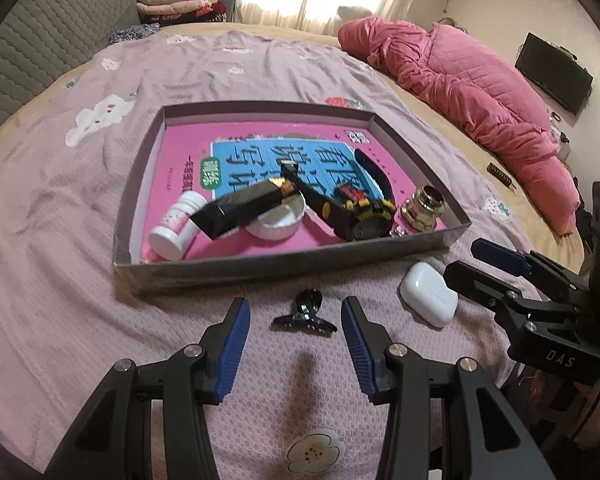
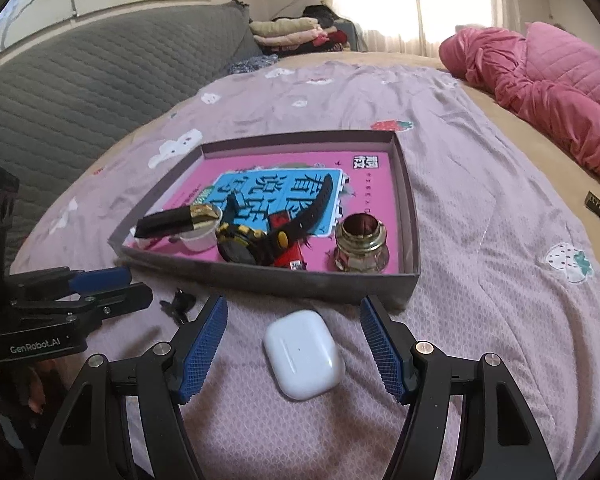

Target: Organize rigid objects

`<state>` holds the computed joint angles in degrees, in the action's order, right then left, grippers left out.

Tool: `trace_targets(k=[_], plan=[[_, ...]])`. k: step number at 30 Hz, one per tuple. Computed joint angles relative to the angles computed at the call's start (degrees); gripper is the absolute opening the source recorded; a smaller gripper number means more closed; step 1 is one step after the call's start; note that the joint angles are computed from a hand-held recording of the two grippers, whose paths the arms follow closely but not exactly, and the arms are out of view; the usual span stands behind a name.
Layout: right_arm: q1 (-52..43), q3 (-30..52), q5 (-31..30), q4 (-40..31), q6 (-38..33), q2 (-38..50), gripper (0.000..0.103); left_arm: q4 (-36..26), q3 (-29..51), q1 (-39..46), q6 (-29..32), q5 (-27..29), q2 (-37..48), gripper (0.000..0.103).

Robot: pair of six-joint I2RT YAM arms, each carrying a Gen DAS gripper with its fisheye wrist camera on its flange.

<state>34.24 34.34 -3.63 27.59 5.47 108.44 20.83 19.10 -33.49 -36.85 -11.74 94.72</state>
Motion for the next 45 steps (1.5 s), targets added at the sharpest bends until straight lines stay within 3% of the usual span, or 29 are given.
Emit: trace_targets(k=[28, 45], plan=[[1.70, 5.08, 0.38, -5.40, -0.74, 7.19, 0.071, 4.96, 3.17, 1.13, 0.66, 5.40, 11.37, 0.047], [3.56, 9.25, 4.01, -7.22, -3.60, 12.92, 0.069, 4.30, 6.40, 1.37, 3.12, 3.61, 15.65, 0.047]])
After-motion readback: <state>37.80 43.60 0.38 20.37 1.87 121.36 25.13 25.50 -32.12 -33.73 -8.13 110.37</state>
